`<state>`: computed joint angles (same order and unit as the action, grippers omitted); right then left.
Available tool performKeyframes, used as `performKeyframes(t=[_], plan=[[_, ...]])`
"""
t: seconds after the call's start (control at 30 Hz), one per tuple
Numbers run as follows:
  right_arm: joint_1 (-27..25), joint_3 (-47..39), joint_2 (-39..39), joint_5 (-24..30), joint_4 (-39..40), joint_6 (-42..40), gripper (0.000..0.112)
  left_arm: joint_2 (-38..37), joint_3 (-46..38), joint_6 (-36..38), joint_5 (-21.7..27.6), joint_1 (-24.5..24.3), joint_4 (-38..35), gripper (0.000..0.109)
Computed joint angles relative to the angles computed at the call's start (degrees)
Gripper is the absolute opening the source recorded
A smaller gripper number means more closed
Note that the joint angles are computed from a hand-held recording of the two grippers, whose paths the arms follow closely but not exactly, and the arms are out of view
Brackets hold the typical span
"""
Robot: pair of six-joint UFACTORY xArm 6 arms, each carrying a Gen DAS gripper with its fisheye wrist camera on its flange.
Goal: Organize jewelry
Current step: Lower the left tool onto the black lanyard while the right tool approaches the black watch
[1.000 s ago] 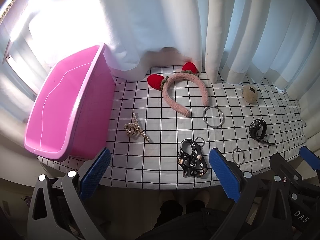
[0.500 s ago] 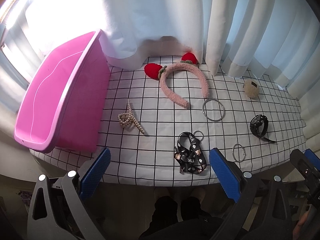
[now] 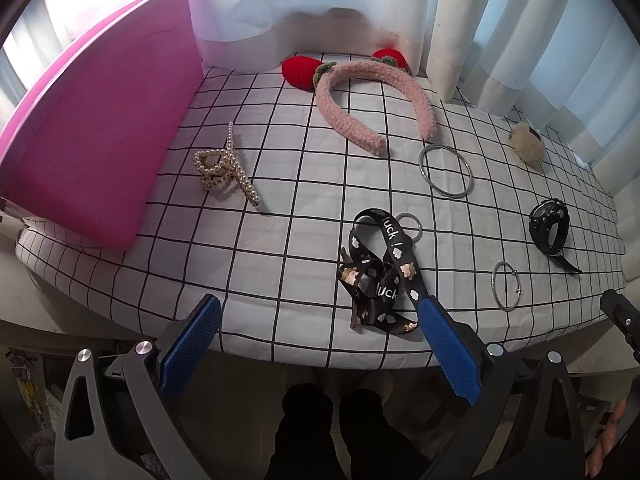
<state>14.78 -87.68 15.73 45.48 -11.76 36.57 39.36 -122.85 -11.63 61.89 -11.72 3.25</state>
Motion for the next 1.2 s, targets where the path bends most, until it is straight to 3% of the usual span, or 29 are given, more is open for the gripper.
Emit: performKeyframes(t=[0.17, 0.4, 0.67, 0.97, 1.2], plan=[[-2.4, -0.7, 3.2, -2.5, 0.4, -5.8, 0.094, 1.3, 2.2, -2.9, -3.7, -0.9, -0.1, 0.097], [-5.0, -7.9, 11.5, -3.8, 5.1, -14.7, 0.094, 6.1, -1.2, -7.0, -6.4, -2.2, 2.1, 0.097], [-5.7, -11.0, 15.5, -6.5, 5.4, -16.9, 0.094, 7.4, 0.6, -10.4, -11.1, -2.6, 3.5, 0.097], [-5.6, -14.5, 19.0, -5.8, 1.4, -16.5, 0.094, 10.2, -1.4, -14.3, -11.8, -3.4, 8.8, 0.098], [-5.6, -19.6, 22.7, -3.8, -1.8, -15.5, 0.094, 7.0, 6.2, -19.1, -19.7, -3.6, 13.1, 0.098]])
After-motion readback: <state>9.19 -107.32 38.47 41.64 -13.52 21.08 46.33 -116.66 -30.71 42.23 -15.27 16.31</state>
